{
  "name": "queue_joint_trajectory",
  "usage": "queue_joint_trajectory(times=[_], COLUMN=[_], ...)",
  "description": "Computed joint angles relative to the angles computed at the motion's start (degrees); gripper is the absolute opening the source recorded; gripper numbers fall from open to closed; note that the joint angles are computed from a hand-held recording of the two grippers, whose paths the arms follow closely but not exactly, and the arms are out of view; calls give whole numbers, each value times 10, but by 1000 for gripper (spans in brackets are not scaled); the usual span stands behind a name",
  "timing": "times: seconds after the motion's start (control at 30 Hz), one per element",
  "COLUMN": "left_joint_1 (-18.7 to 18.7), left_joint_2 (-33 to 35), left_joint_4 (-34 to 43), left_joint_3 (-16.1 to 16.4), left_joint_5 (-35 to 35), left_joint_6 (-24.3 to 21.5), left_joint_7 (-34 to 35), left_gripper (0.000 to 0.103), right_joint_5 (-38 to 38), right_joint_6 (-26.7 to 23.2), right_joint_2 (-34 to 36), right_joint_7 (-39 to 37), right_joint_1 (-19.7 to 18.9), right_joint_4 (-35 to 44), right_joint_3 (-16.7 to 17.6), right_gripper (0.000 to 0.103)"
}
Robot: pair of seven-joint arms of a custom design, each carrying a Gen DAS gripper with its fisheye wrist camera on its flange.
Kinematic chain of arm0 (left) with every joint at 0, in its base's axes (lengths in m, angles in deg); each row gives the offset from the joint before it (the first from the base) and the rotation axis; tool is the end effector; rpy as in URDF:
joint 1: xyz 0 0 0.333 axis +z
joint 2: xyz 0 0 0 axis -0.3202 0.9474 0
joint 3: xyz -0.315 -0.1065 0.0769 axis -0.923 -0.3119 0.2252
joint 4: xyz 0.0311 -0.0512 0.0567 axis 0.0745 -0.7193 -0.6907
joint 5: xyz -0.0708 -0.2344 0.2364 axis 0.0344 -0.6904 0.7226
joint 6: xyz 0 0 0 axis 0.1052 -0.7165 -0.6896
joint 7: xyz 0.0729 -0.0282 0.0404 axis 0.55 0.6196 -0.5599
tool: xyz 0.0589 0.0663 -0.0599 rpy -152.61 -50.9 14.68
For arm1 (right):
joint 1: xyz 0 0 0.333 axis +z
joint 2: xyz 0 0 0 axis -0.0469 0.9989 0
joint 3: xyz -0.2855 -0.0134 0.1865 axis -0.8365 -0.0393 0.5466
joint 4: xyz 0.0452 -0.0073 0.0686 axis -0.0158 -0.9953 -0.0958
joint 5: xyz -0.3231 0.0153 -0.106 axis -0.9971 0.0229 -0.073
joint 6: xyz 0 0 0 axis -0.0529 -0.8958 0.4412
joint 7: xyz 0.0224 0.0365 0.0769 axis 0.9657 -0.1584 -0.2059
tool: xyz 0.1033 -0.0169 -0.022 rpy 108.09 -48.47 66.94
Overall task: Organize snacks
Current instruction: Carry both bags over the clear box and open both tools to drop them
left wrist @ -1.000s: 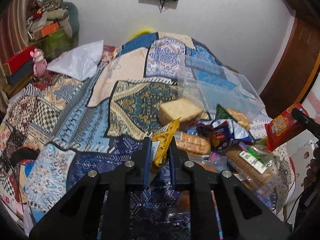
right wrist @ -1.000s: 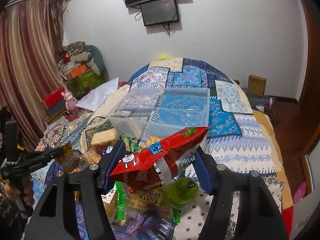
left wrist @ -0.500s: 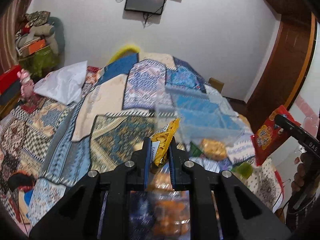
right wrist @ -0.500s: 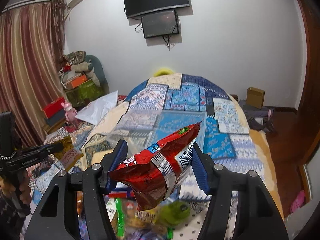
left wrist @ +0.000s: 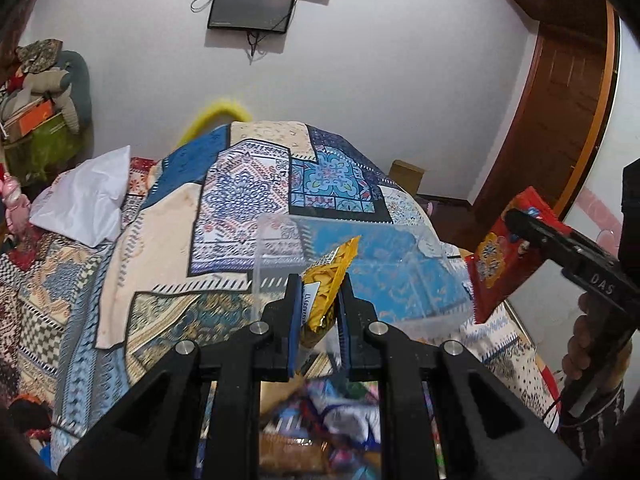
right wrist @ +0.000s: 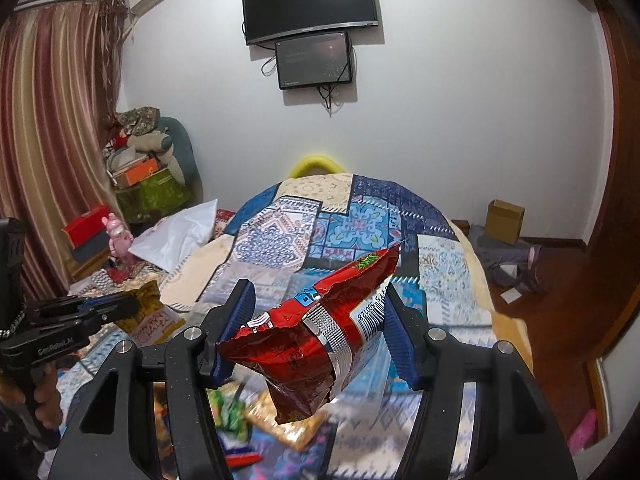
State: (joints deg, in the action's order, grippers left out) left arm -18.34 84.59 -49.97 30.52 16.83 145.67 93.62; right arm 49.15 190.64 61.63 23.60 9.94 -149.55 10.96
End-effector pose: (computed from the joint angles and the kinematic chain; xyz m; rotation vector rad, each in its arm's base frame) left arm 0.5513 -0.1621 0.5334 -1.7454 1.7383 -1.1029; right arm 0.5499 0.0906 0.5481 -1.7327 1.2140 -0.6331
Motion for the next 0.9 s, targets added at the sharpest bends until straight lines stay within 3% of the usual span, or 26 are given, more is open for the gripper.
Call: queue_joint_trajectory(times=[0.07,0.17,0.3,0.47,0.67,0.73,0.8,0.83,0.87,0.9], left_joint_1=[-2,-27,-32,-64,-69,-86,-98,-102,-112,-121], left_joint_2=[19,45,82,123,156,157,152,147,141,135], left_joint_4=[24,60,105,160,201,203,200,194,188,181], left_joint_3=[0,28,28,62,62,80,94,100,115,129], left_joint_5=[2,37,52,97,118,142,167,178,197,219], left_joint_6=[-10,-22,-45,-80,-118,-120,-119,-113,-105,-96], left_joint_7=[3,-25,-32,-67,-72,-87,-107,-119,-144,-170], left_gripper=[15,15,15,15,16,17,31,49,60,60], right_joint_5=[-23,-74,-168,-324,-444,-480,-525,-538,-547,-554], right_joint_6=[7,19,25,7,-23,-33,-40,-36,-20,1], right_joint_2=[16,38,69,103,121,125,124,123,118,112], right_joint_7=[17,59,142,272,357,389,430,440,444,446], right_joint_1=[2,3,3,18,22,27,40,41,42,43], right_joint_4=[11,22,38,50,55,59,56,53,44,31], right_joint_3=[-1,0,-3,-32,-44,-53,-70,-70,-69,-67], right_gripper=[58,58,58,58,59,59,63,71,82,85])
